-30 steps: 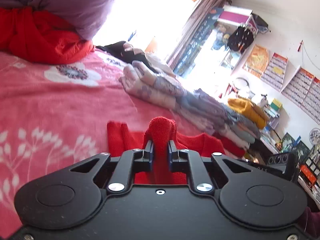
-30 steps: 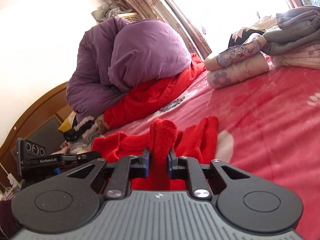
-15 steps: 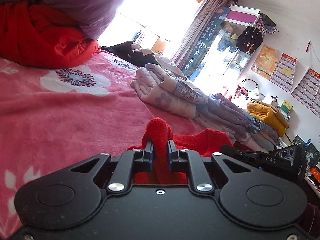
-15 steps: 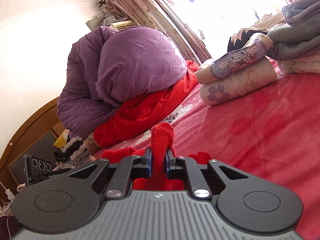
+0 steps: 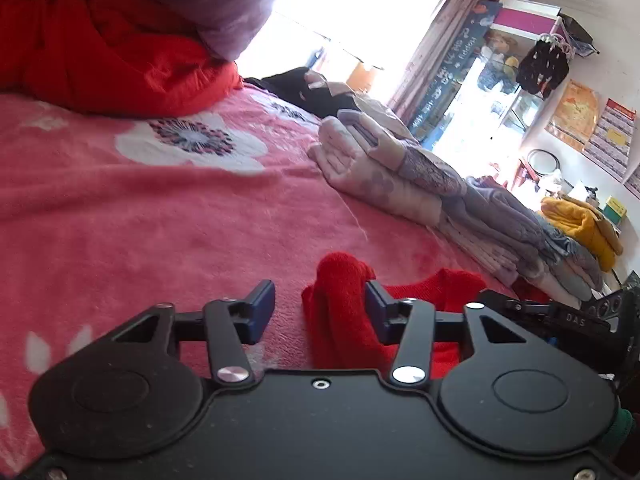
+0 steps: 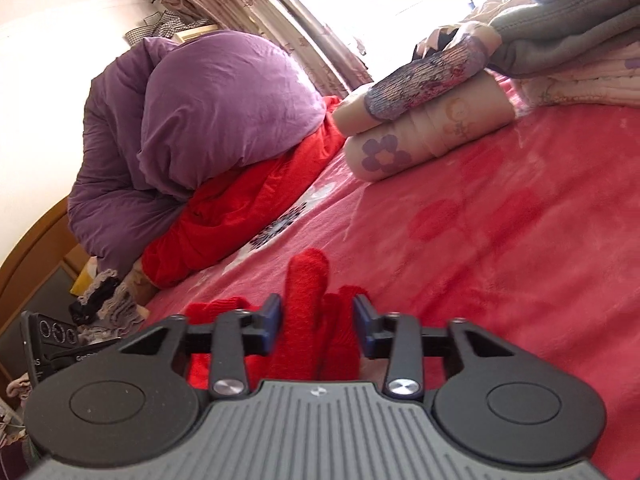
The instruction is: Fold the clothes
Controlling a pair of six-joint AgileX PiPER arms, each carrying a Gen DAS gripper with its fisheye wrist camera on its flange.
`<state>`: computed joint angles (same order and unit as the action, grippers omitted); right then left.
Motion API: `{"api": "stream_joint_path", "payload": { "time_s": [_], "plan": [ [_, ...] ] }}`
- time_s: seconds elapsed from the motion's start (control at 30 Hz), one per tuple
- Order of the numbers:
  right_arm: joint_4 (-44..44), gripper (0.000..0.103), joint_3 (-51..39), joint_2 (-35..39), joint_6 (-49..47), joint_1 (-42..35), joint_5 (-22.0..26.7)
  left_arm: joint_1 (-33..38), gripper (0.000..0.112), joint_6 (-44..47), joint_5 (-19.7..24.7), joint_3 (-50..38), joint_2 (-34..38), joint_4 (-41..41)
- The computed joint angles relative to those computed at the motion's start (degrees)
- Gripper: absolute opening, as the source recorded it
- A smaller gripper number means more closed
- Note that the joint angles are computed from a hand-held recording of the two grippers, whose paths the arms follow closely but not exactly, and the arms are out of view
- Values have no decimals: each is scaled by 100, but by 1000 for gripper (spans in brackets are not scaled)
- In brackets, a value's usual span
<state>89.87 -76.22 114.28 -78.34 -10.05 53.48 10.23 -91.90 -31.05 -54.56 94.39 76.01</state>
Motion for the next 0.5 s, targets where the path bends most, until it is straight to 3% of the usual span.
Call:
{"api": "stream_joint_path", "payload": {
  "time_s": [0.07, 0.13, 0.17, 0.27, 0.37, 0.43, 0.5],
  "plan": [
    [204, 45, 236, -247, -277, -86, -114, 56, 49, 437, -52, 296, -318, -549],
    [528, 45, 599, -624, -972, -146, -267, 138, 49, 789, -529, 586, -586, -748],
    [644, 45, 800, -850, -1440, -144, -330, 52, 49, 982, -557, 658, -711, -702],
    [779, 45, 1270, -1335, -2727, -15, -387, -524, 49, 1690, -29, 616, -893, -576],
    [849, 43, 1424, -1511, -3871, 331, -688, -759, 49, 2065, 249, 317, -553, -732],
    [789, 43, 1198, -1382, -3926, 562, -929, -721, 49, 2124, 188, 117, -262, -763],
    [534, 43, 843, -1053, -3395, 575, -863, -691, 49, 2021, 178, -96, 14, -614]
  ]
}}
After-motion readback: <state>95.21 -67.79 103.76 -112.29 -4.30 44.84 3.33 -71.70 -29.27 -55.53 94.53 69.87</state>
